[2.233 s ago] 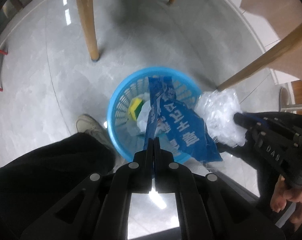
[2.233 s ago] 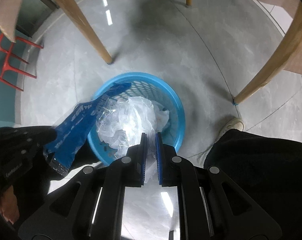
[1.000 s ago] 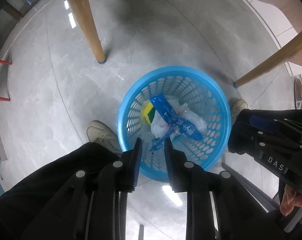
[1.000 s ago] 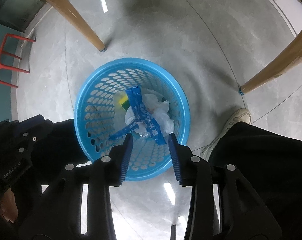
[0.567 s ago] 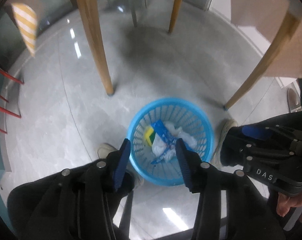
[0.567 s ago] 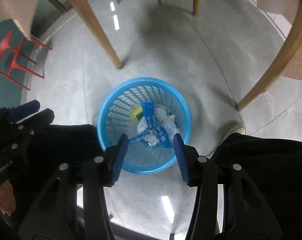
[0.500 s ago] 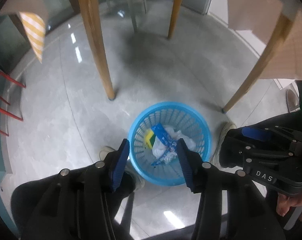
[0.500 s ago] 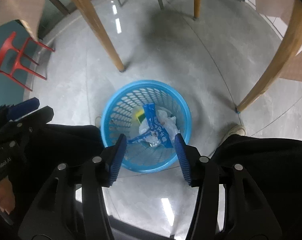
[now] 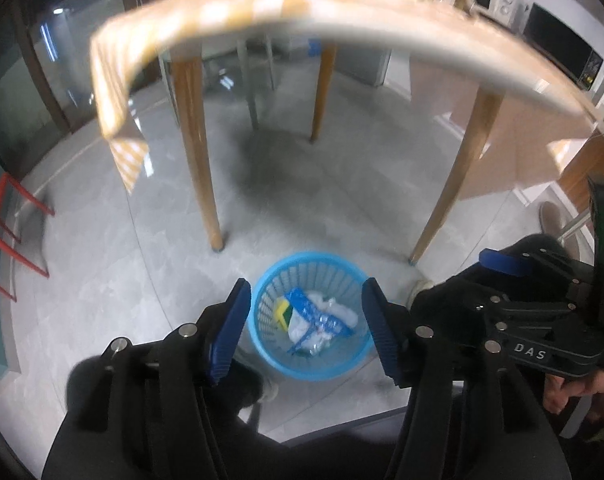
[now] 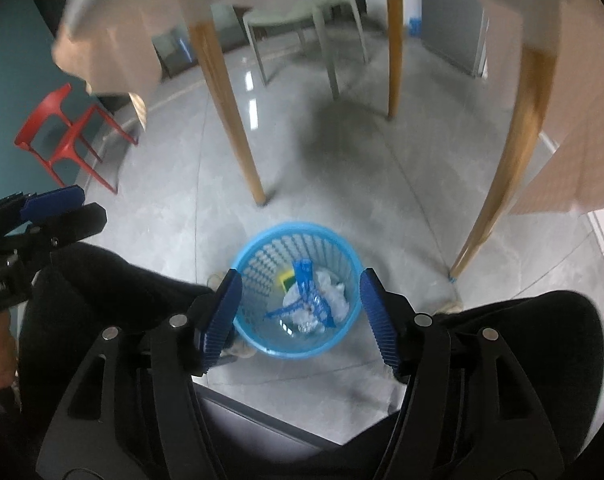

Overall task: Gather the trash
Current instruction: 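Raise both open tools back toward the table items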

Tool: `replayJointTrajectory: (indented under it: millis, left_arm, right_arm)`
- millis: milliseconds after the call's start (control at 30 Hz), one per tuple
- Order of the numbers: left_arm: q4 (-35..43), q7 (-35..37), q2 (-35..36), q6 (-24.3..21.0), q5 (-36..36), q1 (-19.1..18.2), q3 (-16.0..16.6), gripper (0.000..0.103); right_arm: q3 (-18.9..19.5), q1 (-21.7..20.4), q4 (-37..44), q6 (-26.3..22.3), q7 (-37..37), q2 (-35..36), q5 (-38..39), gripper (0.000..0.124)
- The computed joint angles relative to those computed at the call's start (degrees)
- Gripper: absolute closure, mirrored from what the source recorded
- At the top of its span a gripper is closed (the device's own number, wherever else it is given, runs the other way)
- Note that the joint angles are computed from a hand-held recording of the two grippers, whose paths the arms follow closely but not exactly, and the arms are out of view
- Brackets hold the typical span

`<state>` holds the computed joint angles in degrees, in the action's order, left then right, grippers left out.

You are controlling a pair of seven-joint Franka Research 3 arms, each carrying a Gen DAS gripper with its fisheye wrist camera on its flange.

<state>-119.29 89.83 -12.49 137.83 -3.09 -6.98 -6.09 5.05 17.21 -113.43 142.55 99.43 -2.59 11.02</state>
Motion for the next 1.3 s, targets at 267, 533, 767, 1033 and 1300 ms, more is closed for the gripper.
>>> replayJointTrajectory:
  millis: [267, 533, 767, 1033, 1300]
  left_arm:
    - [2.08, -0.64, -2.85, 3.42, 0.59, 0.11, 0.4, 0.036]
    - [9.78, -1.82, -0.15, 6.09, 1.19, 0.8, 0.79, 0.031]
    - [17.6, -3.0, 4.37, 6.02, 3.1, 1.67, -0.03, 0.03]
    - [28.98, -5.96, 11.7, 4.12, 9.26, 2.87, -1.52, 0.03]
    - [43.26, -7.17, 21.49, -0.15, 12.54, 2.64, -2.26, 0.029]
  right_arm:
    - [0.37, -2.03, -2.94, 8.8, 3.77, -7.83, -2.98, 0.062]
    - [0.55, -4.95, 3.82, 11.51, 5.25, -7.82, -7.68, 0.055]
    - [-0.61, -5.85, 12.23, 10.93, 5.19, -2.84, -9.69, 0.052]
    - [-2.4, -5.02, 25.17, 7.34, 2.15, 5.42, -9.52, 0.051]
    - [-3.91, -4.02, 46.6, -0.9, -0.66, 19.04, -7.35, 0.048]
